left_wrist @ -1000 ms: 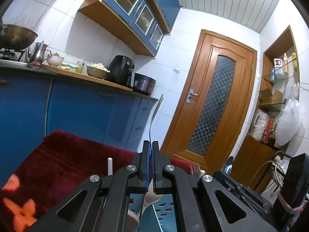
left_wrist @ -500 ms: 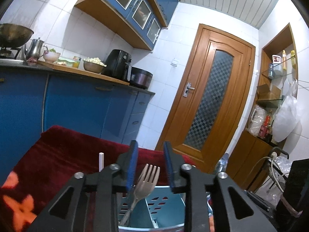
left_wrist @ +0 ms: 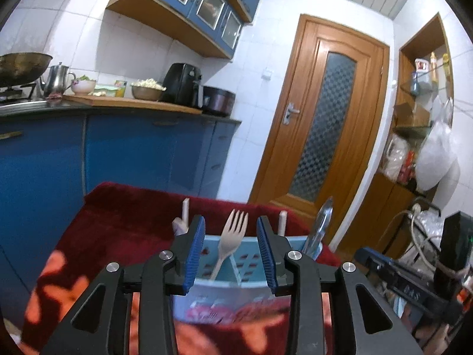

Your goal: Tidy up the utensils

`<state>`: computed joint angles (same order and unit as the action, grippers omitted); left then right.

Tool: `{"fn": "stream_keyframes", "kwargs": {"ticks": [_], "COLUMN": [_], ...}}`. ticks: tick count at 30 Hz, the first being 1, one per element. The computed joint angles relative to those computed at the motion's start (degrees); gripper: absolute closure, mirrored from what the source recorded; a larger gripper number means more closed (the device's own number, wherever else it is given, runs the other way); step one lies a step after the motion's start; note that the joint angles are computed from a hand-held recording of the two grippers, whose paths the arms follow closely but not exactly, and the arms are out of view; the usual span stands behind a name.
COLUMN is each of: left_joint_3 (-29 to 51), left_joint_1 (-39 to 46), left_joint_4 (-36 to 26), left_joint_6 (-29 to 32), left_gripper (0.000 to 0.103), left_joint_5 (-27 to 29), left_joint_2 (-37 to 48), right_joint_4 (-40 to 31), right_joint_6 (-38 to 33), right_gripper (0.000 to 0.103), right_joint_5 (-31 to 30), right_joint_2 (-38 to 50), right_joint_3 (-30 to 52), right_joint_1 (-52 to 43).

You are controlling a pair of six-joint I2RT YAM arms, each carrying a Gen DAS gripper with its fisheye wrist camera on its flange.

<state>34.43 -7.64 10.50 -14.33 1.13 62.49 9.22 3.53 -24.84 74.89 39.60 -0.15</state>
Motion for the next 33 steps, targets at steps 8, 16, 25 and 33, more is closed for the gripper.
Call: {"fn": "stream_keyframes", "kwargs": {"ticks": [8,16,25,33], "left_joint_3": [-4.38,-6.02,-6.13,-6.54], "left_joint_1": [2.31,3.74,3.31,2.82], "left_joint_4": [-4.38,-3.78,-0.97,0.73], "left_joint_6": [0.41,0.42,0.30,0.98], "left_gripper": [0.066,0.066,0.066,0.066], "left_joint_5": [0.24,-1.20,-1.98,-1.95], "left_joint_2": [-4.48,-3.24,1.40,3.24], "right_joint_4": [-6.21,-8.34,-19.65,-22.67], "right_joint_6": [-1.76,-2.11,-1.15,0.09], "right_gripper": [0.070,0.063,0.063,0.088], "right_joint_5": [1.30,4.66,4.62,3.72], "right_joint_2": [7.77,19.02,29.51,33.04], "right_joint_3": [4.81,10.74,22.71,26.99], "right_joint_1": [-1.45,-1.67,-2.21,-2.76]}}
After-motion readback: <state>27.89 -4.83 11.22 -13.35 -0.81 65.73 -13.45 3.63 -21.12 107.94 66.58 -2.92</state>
